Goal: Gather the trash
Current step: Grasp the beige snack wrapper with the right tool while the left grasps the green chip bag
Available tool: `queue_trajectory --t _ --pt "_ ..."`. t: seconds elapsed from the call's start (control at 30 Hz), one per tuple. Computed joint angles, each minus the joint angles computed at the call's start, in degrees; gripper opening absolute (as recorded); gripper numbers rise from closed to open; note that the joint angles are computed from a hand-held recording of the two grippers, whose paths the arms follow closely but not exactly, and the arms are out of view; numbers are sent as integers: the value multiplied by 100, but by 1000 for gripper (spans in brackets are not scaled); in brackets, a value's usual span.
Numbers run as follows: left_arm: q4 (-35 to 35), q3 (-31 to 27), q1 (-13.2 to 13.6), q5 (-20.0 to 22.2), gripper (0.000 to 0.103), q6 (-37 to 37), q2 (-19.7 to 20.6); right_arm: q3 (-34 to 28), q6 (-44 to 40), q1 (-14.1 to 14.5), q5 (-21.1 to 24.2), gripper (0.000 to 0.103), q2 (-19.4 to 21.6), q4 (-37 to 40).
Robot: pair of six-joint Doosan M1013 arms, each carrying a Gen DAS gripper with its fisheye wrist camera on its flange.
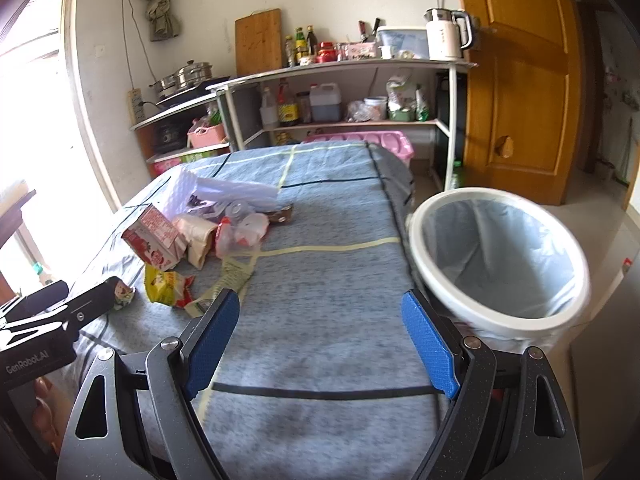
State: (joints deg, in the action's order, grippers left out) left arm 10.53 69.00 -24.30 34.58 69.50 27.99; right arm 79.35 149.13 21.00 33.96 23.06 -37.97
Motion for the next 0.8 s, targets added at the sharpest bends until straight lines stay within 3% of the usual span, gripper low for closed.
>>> queue_trajectory --t 0.13,0.37,0.57,0.73,0.8 --pt "159 -22 165 90 99 -231 63 -258 -903 -9 -207 83 232 769" --pt "-270 -245 355 324 99 61 277 -913 -1900 -14 127 83 718 1704" --pt "-629 -492 428 574 89 263 495 -1297 -2411 -84 371 83 989 2424" --pt "-1029 -602 487 672 76 478 602 -1510 -2646 -83 644 70 1149 2605" --pt "-1111 -640 496 712 69 549 636 -1512 -2642 -82 630 58 1154 2596"
